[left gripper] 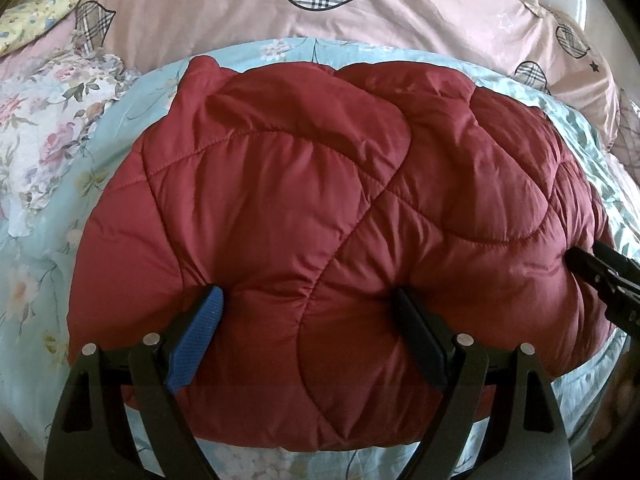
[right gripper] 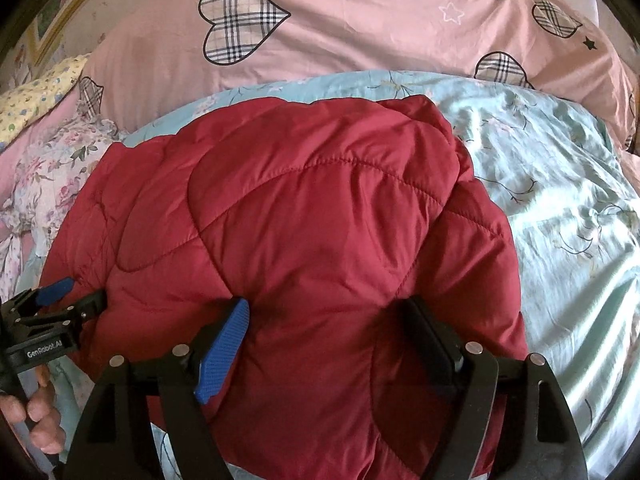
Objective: Fold large clothes
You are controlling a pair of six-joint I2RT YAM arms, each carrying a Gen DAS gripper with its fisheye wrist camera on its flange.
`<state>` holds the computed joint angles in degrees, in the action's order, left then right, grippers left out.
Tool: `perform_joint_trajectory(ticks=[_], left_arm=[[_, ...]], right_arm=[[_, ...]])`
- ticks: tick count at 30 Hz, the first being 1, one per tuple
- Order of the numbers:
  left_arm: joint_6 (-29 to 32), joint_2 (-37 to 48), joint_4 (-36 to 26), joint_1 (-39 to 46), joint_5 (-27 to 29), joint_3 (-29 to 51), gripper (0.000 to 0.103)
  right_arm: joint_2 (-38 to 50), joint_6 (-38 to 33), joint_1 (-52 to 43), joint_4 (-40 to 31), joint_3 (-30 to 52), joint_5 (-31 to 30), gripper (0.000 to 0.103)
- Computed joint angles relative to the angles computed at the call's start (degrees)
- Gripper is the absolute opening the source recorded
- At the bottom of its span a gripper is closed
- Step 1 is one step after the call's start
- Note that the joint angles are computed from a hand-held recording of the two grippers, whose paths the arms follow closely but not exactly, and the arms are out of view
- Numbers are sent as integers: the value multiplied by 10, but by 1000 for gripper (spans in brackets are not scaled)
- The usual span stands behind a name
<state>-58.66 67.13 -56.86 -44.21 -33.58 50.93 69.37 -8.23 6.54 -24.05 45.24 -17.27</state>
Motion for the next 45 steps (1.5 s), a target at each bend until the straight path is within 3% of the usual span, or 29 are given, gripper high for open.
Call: perform_joint_trajectory(ticks=[21,26,30,32,36,37,42,45], left_arm=[[-61,56,-49,-11,-10,42,91],[-41,40,-55,-2,2,46,90],[-22,-36,-63,-2,-5,44,90],[0,-77,-64,18,-10,40,90],[108,-118,-23,106,27,21,90],[157,-123,4,145,58,10,90],[276,-112,83,259,149,-22,90],[313,-93,98,275,164,-26,94]], right_arm=[[15,-64,-16,-46,25,-24,81],[6,-68,-33,-76,36,-43,79],[-30,-73,-68,-117,46,-84,79],[-46,-72,-70,-131,55,-91,79],[-34,-37,-20,-121,79,-57,79],[-16,-24,6,-110,89,-30,79],[99,28,54,-86,156,47,79],[145,46,54,-68,184,73,79]])
